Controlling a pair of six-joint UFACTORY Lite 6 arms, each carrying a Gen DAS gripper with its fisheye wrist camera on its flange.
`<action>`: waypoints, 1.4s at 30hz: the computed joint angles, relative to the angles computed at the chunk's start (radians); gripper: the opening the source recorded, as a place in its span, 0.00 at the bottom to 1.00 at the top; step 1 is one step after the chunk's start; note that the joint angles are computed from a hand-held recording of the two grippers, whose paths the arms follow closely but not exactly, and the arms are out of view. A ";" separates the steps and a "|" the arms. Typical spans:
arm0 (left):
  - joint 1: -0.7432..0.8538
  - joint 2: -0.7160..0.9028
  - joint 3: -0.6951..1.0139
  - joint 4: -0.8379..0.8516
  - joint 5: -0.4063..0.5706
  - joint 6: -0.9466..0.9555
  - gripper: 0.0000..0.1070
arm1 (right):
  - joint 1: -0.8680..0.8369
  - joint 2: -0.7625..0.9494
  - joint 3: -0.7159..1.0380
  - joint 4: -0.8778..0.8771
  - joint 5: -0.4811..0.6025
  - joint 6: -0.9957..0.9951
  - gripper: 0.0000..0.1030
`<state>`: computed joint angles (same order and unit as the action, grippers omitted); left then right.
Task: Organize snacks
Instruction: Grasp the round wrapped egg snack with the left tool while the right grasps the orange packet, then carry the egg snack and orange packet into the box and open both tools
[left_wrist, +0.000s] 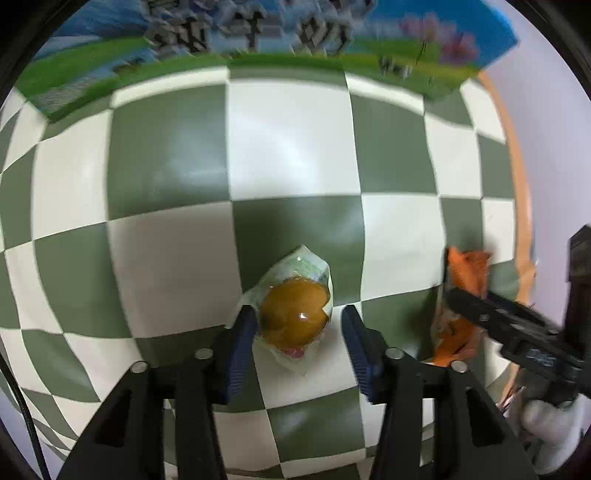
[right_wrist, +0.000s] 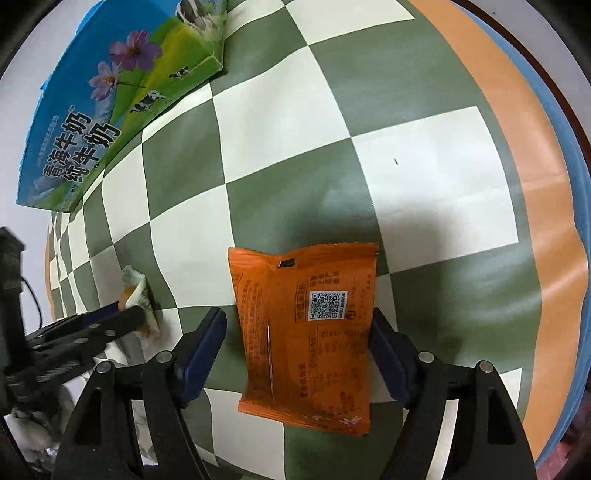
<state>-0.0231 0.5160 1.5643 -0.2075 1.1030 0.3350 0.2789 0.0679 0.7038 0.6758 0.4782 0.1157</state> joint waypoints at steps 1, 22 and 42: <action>0.013 -0.013 -0.004 -0.006 0.005 0.011 0.55 | 0.010 0.015 0.011 -0.013 -0.007 0.017 0.77; -0.154 -0.053 -0.162 0.119 -0.185 -0.178 0.54 | 0.261 0.226 0.261 -0.327 -0.023 0.312 0.61; 0.116 0.010 0.388 -0.106 0.243 -0.123 0.54 | 0.085 -0.006 0.359 0.019 0.098 0.029 0.58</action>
<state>0.0932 0.5264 1.9520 -0.3137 1.3464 0.2123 0.3634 0.0618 1.0626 0.6946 0.5763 0.1449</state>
